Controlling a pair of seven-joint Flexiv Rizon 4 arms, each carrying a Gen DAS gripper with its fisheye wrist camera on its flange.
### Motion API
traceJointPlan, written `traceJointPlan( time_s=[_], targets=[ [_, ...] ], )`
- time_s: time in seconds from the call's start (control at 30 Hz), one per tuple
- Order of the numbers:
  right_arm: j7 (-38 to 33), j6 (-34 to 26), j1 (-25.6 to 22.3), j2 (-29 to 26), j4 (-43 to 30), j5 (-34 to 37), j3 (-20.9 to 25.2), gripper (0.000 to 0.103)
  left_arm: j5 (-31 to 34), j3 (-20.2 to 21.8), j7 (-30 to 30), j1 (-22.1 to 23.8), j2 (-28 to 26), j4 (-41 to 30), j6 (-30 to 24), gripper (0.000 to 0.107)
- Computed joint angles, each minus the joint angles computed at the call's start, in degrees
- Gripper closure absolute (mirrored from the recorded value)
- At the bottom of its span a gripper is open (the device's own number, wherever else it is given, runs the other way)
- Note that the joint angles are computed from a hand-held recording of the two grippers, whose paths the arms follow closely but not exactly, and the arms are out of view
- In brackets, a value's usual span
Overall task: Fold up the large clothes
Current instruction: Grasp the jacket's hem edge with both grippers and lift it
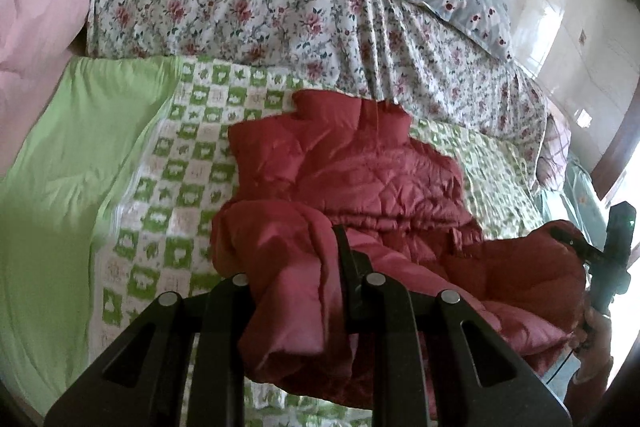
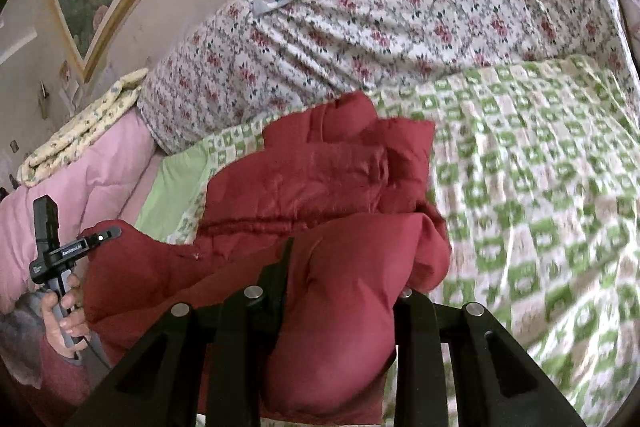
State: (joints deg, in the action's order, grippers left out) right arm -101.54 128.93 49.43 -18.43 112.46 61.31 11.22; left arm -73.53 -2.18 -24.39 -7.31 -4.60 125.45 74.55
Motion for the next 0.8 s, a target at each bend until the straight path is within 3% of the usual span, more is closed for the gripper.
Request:
traceJointPlan(
  time_s=[0.3,0.53,0.73,0.8],
  targets=[
    [8.11,-1.87,-4.0,-2.24,-2.83,-8.69,-2.61,0.076,5.79,-1.98,-7.0,2.21,-7.05,-8.3,1.89,0.088],
    [15.21,-6.07,-4.71,-5.88,-7.43,-14.3,-8.67,0.076,18.2,-3.79,-18.42,4.98,-14.66,-16.5,3.27,0.087],
    [22.59,-10.11,-5.71,-9.95,-11.39,-19.54,-12.76,0.076,29.97,-2.9,-29.42,6.2,-21.8,-25.12,0.96,0.087],
    [24.14,-12.5,-4.49,-11.47,-13.38,-19.42,-16.15,0.076,33.72,-2.18,-33.14,6.32,-24.32,-28.37,-0.12,0.087]
  ],
)
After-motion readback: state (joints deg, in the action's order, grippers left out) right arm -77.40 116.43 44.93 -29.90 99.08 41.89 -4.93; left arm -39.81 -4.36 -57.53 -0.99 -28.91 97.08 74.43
